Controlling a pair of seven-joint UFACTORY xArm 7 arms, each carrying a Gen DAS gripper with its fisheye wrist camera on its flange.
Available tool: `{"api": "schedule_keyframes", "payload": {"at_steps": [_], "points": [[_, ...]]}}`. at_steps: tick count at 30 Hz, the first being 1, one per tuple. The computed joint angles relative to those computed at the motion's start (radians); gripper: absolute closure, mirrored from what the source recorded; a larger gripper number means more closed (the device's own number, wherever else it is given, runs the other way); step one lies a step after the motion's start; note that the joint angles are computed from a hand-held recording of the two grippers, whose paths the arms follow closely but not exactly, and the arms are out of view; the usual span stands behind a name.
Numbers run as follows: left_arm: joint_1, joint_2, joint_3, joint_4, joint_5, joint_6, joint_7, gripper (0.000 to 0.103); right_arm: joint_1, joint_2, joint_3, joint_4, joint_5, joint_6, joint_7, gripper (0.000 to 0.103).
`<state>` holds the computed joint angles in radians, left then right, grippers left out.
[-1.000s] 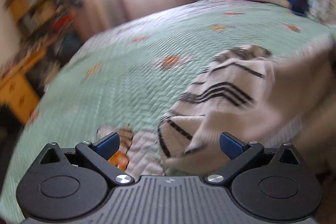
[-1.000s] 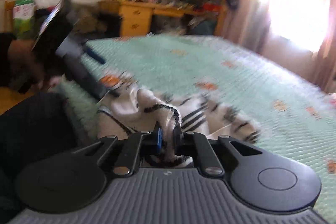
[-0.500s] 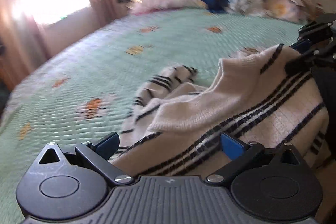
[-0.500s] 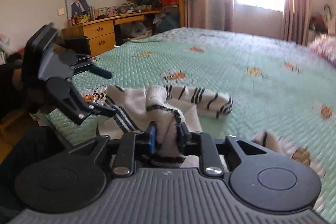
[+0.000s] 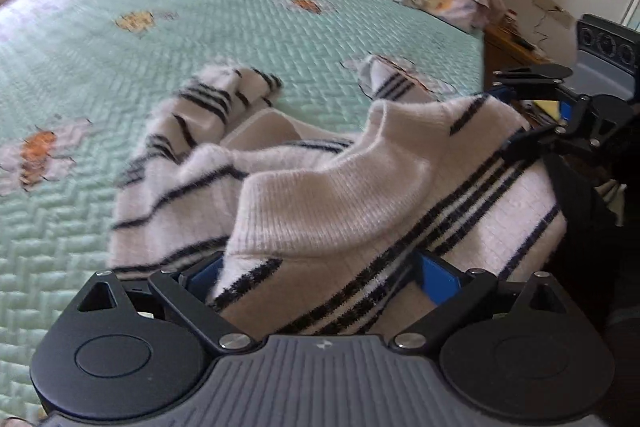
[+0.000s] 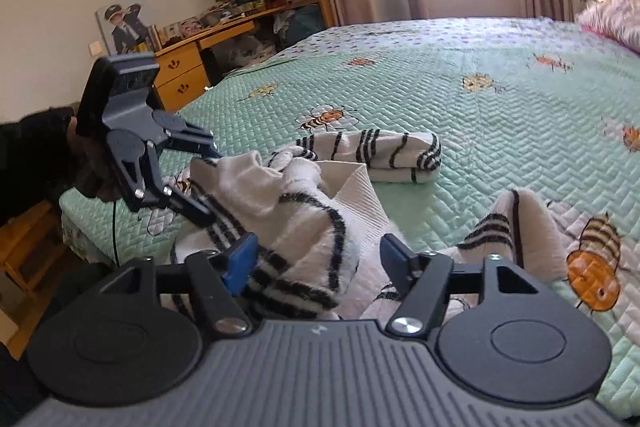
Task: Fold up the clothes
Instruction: 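Grasp another sweater edge with the left gripper while the right gripper holds its edge, then lift the sweater high with both grippers, holding it up to hang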
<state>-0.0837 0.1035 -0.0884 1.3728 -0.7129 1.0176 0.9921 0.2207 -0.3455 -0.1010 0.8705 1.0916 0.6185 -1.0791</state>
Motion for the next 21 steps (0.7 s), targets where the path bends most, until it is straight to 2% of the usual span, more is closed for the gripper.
{"api": "schedule_keyframes", "payload": {"at_steps": [3, 4, 5, 6, 7, 8, 9, 10, 12, 15, 17, 21], "points": [[-0.002, -0.027, -0.003, -0.062, -0.054, -0.035, -0.005, 0.009, -0.007, 0.049, -0.013, 0.038, 0.009, 0.074, 0.04, 0.034], [-0.005, -0.041, -0.003, -0.088, -0.073, -0.055, -0.006, 0.011, -0.013, 0.063, -0.011, 0.049, 0.008, 0.097, 0.048, 0.039], [-0.01, -0.058, -0.003, -0.119, -0.092, -0.081, -0.005, 0.018, -0.018, 0.07, -0.004, 0.054, 0.01, 0.107, 0.046, 0.064], [-0.017, -0.089, -0.003, -0.162, -0.114, -0.122, 0.002, 0.027, -0.022, 0.072, 0.004, 0.054, 0.013, 0.107, 0.038, 0.075], [-0.026, -0.124, -0.001, -0.208, -0.143, -0.162, 0.01, 0.031, -0.025, 0.071, 0.012, 0.052, 0.017, 0.104, 0.028, 0.083], [-0.036, -0.16, 0.002, -0.253, -0.173, -0.203, 0.015, 0.042, -0.026, 0.069, 0.019, 0.051, 0.02, 0.101, 0.019, 0.086], [-0.049, -0.196, 0.006, -0.296, -0.203, -0.243, 0.021, 0.054, -0.025, 0.065, 0.024, 0.047, 0.026, 0.096, 0.004, 0.087], [-0.064, -0.233, 0.011, -0.339, -0.231, -0.282, 0.024, 0.059, -0.024, 0.056, 0.029, 0.041, 0.031, 0.087, -0.012, 0.088], [-0.1, -0.296, 0.015, -0.414, -0.271, -0.364, 0.016, 0.078, -0.018, 0.032, 0.039, 0.026, 0.04, 0.057, -0.04, 0.089], [-0.154, -0.36, 0.002, -0.483, -0.268, -0.495, -0.006, 0.085, 0.001, -0.006, 0.048, 0.007, 0.041, 0.0, -0.087, 0.089], [-0.188, -0.389, 0.001, -0.502, -0.286, -0.575, -0.024, 0.086, 0.024, -0.041, 0.053, -0.008, 0.043, -0.059, -0.135, 0.089], [-0.258, -0.423, 0.025, -0.491, -0.324, -0.668, -0.035, 0.087, 0.104, -0.116, 0.05, -0.044, 0.099, -0.258, -0.304, 0.09]]}}
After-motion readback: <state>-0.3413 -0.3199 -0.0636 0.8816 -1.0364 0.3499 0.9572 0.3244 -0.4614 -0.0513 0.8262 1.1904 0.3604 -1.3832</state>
